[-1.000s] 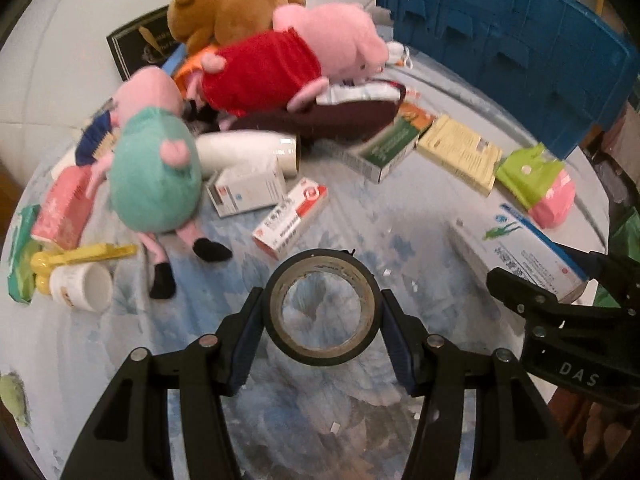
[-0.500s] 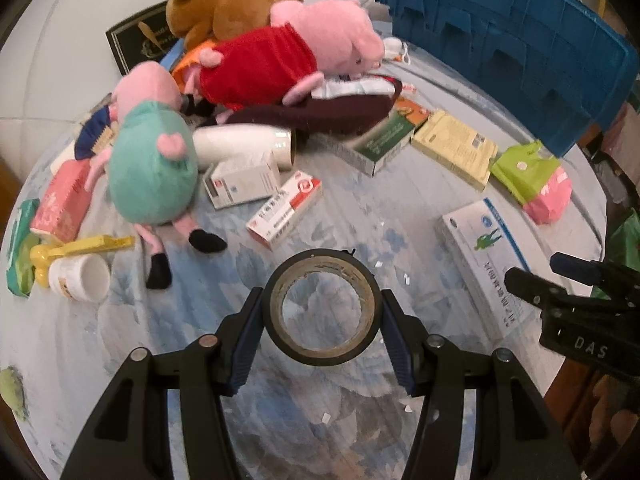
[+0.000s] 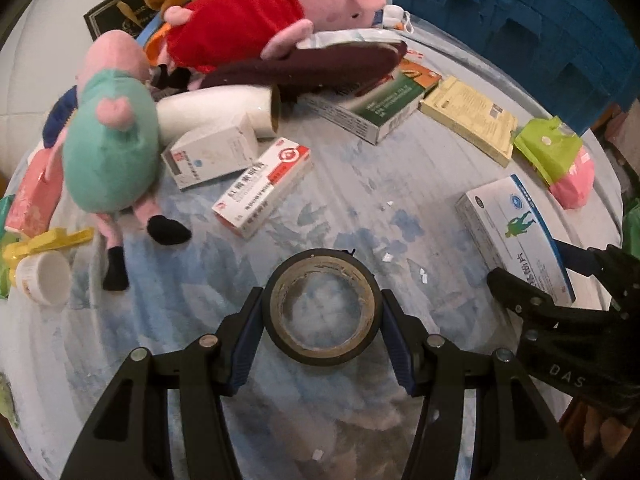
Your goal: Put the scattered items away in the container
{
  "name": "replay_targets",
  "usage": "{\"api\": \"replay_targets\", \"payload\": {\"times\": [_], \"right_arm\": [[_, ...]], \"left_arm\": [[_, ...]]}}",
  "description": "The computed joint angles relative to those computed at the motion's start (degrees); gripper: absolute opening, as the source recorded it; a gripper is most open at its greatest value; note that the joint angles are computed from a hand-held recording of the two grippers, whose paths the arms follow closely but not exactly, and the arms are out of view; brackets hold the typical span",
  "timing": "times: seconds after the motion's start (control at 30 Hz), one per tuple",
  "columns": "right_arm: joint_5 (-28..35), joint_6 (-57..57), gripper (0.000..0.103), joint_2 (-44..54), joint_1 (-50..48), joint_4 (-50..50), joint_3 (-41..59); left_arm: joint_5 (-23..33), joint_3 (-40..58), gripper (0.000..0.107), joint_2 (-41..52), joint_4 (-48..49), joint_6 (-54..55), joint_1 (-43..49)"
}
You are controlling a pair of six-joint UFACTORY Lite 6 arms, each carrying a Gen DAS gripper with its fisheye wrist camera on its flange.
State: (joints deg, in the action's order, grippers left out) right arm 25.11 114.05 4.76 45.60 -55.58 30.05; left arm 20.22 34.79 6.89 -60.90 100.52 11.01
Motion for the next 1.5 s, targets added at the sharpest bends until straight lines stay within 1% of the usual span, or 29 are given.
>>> {"api": "replay_targets", "payload": {"times": [0.1, 0.17, 0.4, 0.5, 0.67, 0.77, 0.87, 1.17, 1.27, 1.37, 1.5], "right_arm": [[-1.0, -0.2, 0.074, -1.9, 0.1, 0.6, -1.2], [0.1, -1.6, 0.074, -4.1, 0.8, 2.3, -1.7], [9.7, -9.7, 0.074, -13.9, 3.9, 8.3, 0.2], [14.4, -13.6, 0.074, -16.3, 5.0, 10.2, 3.4], [20.2, -19.2, 0.074, -19.8, 5.8, 11.3, 7.7], [22.6, -22.7, 0.074, -21.5, 5.5, 11.3, 10.1], [23.5, -26.6, 0.074, -23.5, 4.3, 11.1, 11.5], [19.9, -46.0, 0.074, -28.9, -5.0, 14.0, 15.6], [19.5, -50.3, 0.074, -29.7, -7.2, 15.4, 17.4], [20.5, -51.8, 0.074, -29.7, -8.7, 14.8, 19.6], [22.0, -54.6, 0.074, -31.3, -11.0, 15.1, 21.9]], "left_arm": [[1.7, -1.1, 0.055, -3.6, 2.3, -2.3, -0.1], [3.3, -1.1, 0.055, -5.9, 4.2, -4.5, 0.4], [10.2, -0.2, 0.055, -14.7, 10.1, -11.7, 3.1], [13.3, 2.0, 0.055, -17.1, 12.1, -14.9, 4.2], [16.2, 4.4, 0.055, -20.9, 14.7, -20.6, 4.5], [16.8, 5.3, 0.055, -22.9, 15.8, -24.0, 4.0], [17.0, 6.1, 0.055, -24.9, 17.3, -28.4, 3.1], [13.3, 9.7, 0.055, -29.0, 26.4, -49.3, -4.2], [13.0, 12.4, 0.055, -27.7, 28.0, -52.6, -5.5], [12.8, 15.5, 0.055, -25.8, 26.3, -51.9, -6.4], [12.8, 19.7, 0.055, -24.3, 25.5, -53.7, -9.1]]}}
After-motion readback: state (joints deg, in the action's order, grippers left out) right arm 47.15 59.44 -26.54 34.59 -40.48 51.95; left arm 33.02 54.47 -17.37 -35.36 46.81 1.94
